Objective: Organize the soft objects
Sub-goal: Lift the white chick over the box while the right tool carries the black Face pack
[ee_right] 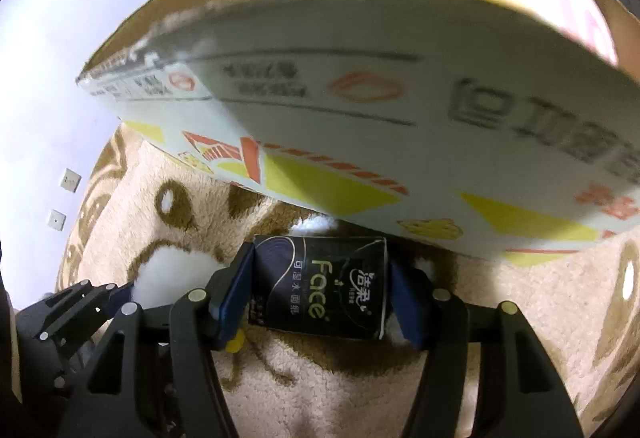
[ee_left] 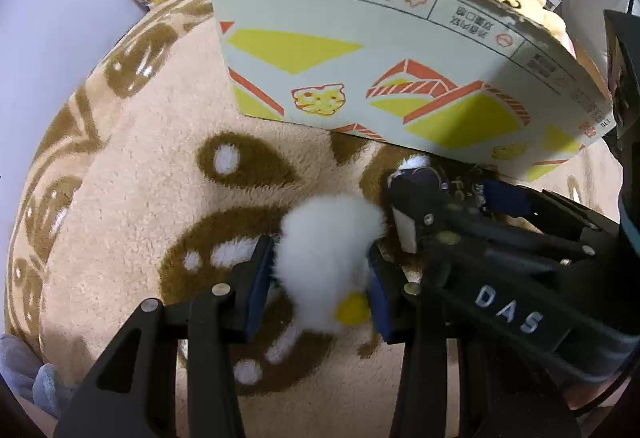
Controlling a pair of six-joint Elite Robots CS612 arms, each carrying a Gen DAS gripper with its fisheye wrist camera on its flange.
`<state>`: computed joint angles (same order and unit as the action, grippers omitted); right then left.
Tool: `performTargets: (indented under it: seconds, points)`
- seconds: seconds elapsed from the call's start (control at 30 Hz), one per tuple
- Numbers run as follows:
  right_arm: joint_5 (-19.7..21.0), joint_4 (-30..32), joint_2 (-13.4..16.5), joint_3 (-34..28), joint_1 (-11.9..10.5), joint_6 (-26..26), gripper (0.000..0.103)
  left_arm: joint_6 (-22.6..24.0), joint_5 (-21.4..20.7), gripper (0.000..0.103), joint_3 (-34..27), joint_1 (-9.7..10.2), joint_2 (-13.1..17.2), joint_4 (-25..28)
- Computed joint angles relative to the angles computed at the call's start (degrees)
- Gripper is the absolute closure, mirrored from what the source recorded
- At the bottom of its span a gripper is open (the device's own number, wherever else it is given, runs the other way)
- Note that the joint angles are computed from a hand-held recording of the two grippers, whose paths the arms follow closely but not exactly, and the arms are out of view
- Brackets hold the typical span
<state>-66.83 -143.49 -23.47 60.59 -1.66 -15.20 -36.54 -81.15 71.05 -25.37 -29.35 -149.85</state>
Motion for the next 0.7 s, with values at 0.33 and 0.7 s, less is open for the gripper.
performTargets:
  seconds: [0.33, 0.7]
  points:
    - [2.91, -8.48, -3.48, 5.69, -1.4, 4.25, 0.037, 1.43, 6.89, 0.062, 5.4, -1.2, -3.56, -7.32]
    - [5.5, -24.32, -9.27, 14.14, -3.39, 5.03, 0.037, 9.57, 16.96, 0.062, 11.48, -2.84, -6.28, -27.81]
